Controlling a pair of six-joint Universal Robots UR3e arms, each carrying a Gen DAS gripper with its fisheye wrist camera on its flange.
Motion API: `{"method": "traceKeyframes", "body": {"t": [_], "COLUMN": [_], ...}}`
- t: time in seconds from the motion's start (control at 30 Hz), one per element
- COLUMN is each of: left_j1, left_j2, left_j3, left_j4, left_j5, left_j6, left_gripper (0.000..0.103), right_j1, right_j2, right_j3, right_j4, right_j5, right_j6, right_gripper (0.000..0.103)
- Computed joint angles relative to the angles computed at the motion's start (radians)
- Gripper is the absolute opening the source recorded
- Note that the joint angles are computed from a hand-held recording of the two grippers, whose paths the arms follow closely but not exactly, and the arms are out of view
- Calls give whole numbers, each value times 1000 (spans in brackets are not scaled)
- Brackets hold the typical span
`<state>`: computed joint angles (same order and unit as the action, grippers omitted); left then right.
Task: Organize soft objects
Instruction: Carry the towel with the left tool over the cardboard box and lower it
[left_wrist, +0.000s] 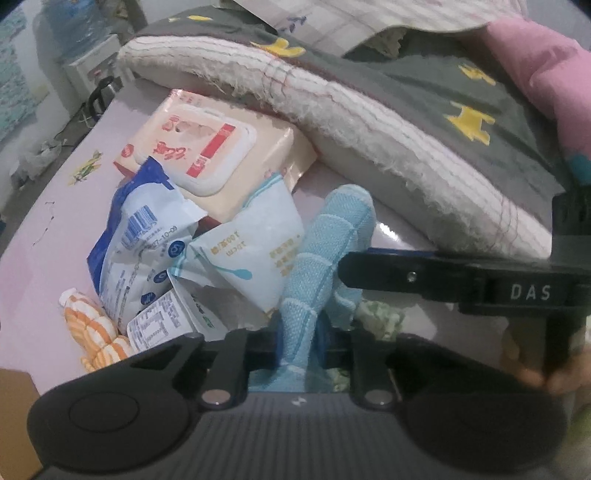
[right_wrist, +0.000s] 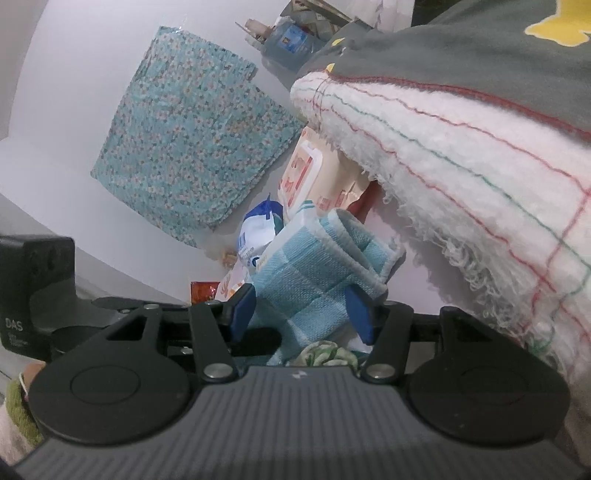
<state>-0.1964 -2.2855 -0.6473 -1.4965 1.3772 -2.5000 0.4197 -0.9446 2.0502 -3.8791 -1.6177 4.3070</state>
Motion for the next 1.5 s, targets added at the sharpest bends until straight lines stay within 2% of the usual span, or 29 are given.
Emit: {"method": "traceKeyframes", "body": {"t": [0.1, 0.17, 0.33, 0.47, 0.57, 0.77, 0.87, 0.93, 1.0, 1.1, 1.17, 1.23, 1.3, 1.4, 1.5], "left_j1": [8, 22, 85, 200, 343, 786, 1013, 1117, 1170, 1172, 1150, 1116, 1087, 1069, 1058], "left_j2": [93, 141, 285, 418, 534, 773, 804, 784, 739, 637, 554, 505, 489, 514, 532], "left_j3": [-130, -173, -261, -328, -383, -537, -577, -607, -659, -716, -708, -719, -750, -828, -859], "left_j4": [103, 126, 129, 80, 10, -160, -279, -315, -263, -81, 29, 159, 273, 416, 458], "left_j5": [-20, -43, -101, -175, -245, -422, -485, -500, -488, -421, -355, -251, -168, -96, -50], "left_j6": [-28, -48, -85, -92, -70, 63, 140, 158, 135, 24, -49, -107, -157, -212, -225], "left_gripper": [14, 14, 14, 14, 14, 14, 14, 14, 14, 14, 14, 14, 14, 15, 15], "right_j1": [13, 23, 60, 105, 142, 223, 261, 283, 304, 341, 355, 375, 384, 384, 370], "right_j2": [-25, -54, -162, -202, -189, -53, 39, 98, 149, 195, 185, 174, 166, 155, 170], "right_j3": [26, 39, -3, -138, -277, -637, -828, -948, -1051, -1160, -1164, -1166, -1161, -1149, -1161], "right_j4": [-18, -24, 91, 213, 303, 505, 627, 711, 784, 886, 929, 971, 996, 1010, 1013], "right_j5": [-28, -47, -88, -83, -57, 17, 54, 70, 79, 56, 39, 7, -18, -35, -14], "right_j6": [5, -5, -52, -119, -160, -202, -206, -200, -189, -178, -174, -171, -167, -155, -149], "right_gripper": [56, 57, 58, 60, 62, 63, 64, 64, 64, 64, 64, 64, 64, 65, 65]}}
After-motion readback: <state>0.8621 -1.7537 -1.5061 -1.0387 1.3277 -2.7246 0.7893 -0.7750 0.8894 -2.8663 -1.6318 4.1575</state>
